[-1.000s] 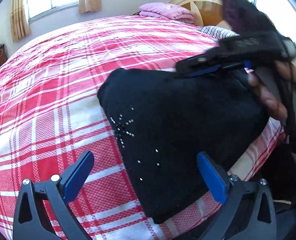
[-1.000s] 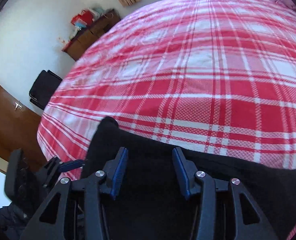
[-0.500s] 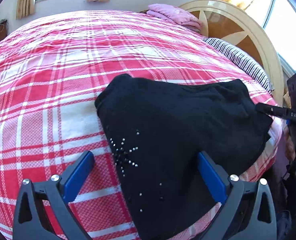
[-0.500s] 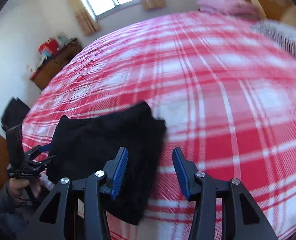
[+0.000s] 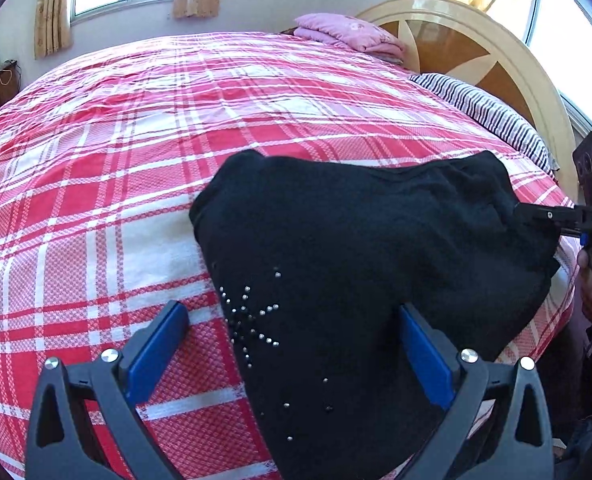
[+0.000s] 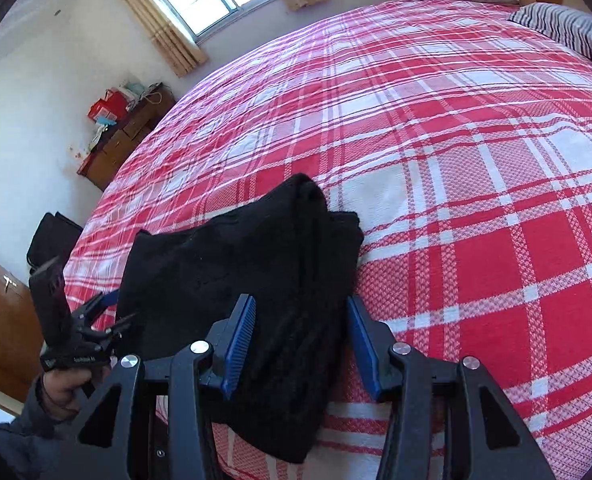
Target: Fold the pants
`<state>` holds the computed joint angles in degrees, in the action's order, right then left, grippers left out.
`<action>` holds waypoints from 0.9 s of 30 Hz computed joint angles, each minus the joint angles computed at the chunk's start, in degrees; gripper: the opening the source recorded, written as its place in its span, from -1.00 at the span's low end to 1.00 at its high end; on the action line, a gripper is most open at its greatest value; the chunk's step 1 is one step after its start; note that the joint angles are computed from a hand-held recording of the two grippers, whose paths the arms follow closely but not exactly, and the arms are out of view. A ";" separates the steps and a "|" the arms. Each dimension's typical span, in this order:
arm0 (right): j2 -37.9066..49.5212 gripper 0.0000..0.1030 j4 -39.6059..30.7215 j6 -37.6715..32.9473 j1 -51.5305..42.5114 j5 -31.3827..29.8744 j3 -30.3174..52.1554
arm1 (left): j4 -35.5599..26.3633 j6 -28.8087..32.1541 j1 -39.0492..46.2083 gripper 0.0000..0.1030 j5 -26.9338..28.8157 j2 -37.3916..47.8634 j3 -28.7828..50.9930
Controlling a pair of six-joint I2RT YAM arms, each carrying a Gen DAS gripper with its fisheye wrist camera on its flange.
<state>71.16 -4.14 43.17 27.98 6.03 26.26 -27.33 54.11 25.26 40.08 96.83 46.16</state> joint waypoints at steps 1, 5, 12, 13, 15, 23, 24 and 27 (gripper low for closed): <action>1.30 -0.06 0.63 0.07 0.53 0.98 0.40 | 0.57 -0.15 0.02 1.00 -0.04 -0.41 -0.54; 0.68 -0.07 1.74 0.06 0.13 0.49 -0.34 | 1.33 0.22 -0.13 1.00 0.28 -0.13 -0.69; 2.32 -0.10 3.97 -0.11 0.81 2.19 -0.79 | 3.79 -2.13 -0.54 1.00 1.26 0.17 -1.31; 2.37 -0.11 4.34 -0.08 1.14 2.67 -0.91 | 3.89 -2.33 -0.69 1.00 1.11 0.08 -1.32; 0.73 -0.22 5.78 -0.40 1.06 1.88 -2.17 | 2.49 -1.74 -0.53 1.00 1.25 0.53 -0.37; -2.69 -0.49 11.05 -0.58 0.27 -1.01 -5.85 | -5.33 5.89 2.46 0.45 6.03 2.52 2.78; -3.41 -0.49 10.89 -0.62 0.36 -1.14 -5.93 | -6.71 6.71 2.84 0.34 6.65 3.01 3.42; -4.76 -0.50 9.43 -0.90 1.66 -0.17 -5.18 | -11.17 9.82 3.88 0.02 8.39 5.15 5.85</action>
<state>66.40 5.28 42.27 29.64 5.86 21.08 -38.50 63.93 29.14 48.47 101.98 52.01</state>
